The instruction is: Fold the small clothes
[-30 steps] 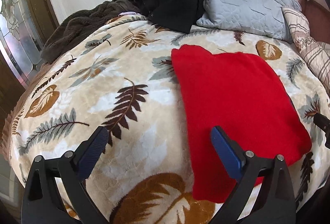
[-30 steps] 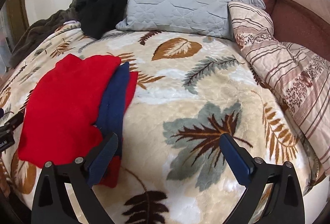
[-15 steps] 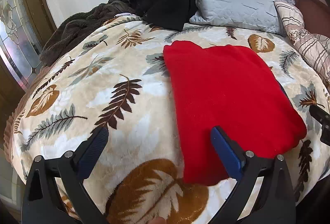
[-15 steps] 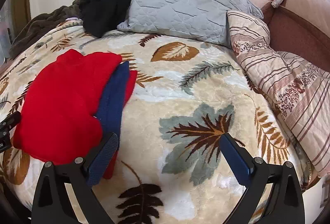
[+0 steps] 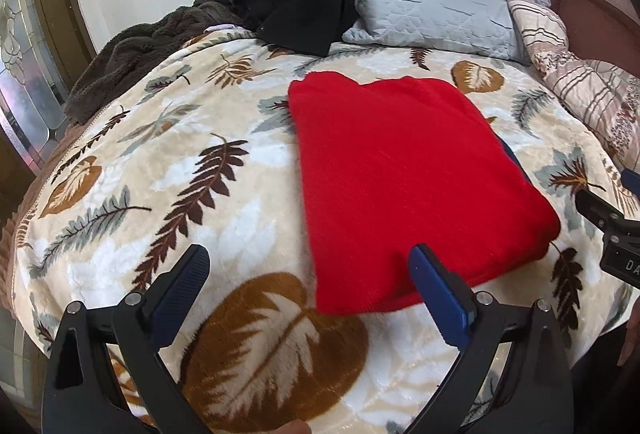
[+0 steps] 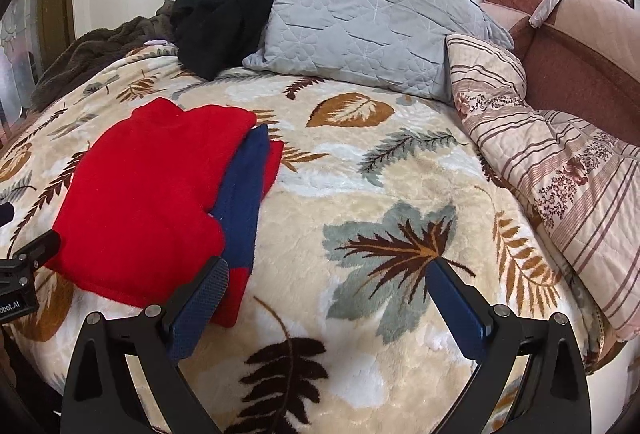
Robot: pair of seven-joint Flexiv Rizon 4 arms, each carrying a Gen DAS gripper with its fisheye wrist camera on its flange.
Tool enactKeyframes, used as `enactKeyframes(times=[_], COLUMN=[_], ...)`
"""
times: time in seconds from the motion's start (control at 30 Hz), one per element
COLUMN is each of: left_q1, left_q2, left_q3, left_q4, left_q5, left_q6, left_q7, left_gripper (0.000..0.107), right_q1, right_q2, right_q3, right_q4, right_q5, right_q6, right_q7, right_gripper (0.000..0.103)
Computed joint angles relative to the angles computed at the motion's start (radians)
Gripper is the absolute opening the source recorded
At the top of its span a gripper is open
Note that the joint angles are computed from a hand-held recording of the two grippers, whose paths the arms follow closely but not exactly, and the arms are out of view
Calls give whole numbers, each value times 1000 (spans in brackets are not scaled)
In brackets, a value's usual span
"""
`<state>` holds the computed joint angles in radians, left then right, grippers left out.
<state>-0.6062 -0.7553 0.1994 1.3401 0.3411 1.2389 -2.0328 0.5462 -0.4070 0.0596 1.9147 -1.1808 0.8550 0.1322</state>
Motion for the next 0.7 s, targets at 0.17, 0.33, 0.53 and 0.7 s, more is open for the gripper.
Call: enactKeyframes(times=[0.17,0.33,0.53,0.7], left_q1=[-4,1,39,61], left_q2=[11,20,25,33], left_q3=[-4,-17,-80,-117], left_q4=[21,39,60,93], left_q5=[5,-8,-66,-126], left_q6=[21,28,20,68], left_q7=[1,17,87,136], left_gripper=[101,101,101,101], right_q1=[-3,-4,-8,-11], right_q2=[5,12,12,11], right_q3=[3,5,8,6], right_q4=[12,22,25,27], right_q5=[-7,-7,5,13], right_q6=[18,21,29,45], right_q7=[19,41,51,57], right_gripper=[100,100,100,100])
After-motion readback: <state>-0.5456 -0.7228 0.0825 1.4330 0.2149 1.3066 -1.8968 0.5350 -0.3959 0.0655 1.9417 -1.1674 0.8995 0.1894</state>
